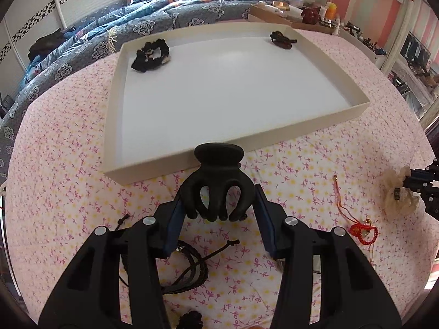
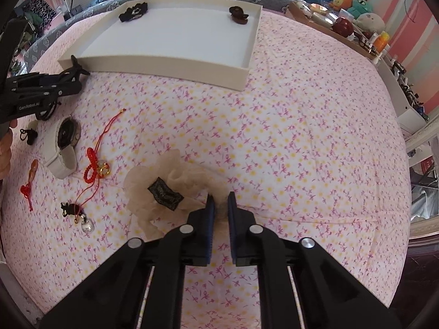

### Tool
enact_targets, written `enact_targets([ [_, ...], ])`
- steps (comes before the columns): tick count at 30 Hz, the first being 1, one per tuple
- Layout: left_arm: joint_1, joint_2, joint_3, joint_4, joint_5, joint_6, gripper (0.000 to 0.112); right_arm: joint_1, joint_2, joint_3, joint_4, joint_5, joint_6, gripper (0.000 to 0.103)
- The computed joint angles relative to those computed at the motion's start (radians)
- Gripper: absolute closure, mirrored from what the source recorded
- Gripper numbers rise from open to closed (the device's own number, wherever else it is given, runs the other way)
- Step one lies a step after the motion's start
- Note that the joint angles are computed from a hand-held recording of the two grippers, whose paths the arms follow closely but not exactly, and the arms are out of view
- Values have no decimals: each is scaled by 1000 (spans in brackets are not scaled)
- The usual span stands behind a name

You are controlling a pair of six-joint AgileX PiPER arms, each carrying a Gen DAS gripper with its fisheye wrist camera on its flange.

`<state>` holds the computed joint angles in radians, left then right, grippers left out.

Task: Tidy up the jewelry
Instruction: 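Close left tool on claw clip while right tool closes on lace scrunchie, then carry claw clip in left tool while right tool carries lace scrunchie into tray, then open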

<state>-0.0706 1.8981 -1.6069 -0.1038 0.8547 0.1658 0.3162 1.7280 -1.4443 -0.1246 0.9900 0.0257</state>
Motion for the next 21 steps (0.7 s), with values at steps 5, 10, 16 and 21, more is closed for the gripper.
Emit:
enact_targets([
  [5,9,-27,6,-2,-1,2,65,-3,-5,-11,-1,-5,5,94],
  [10,29,-41,-6,-26,11,19,65,-11,-10,-40,3,-10,5,94],
  [16,52,-39,-58,-49,38,27,65,-13,-17,-124,-6,2,7,94],
  [21,65,-38,-106,-65,61,32,65,-21,21,-259,-8,24,10,94],
])
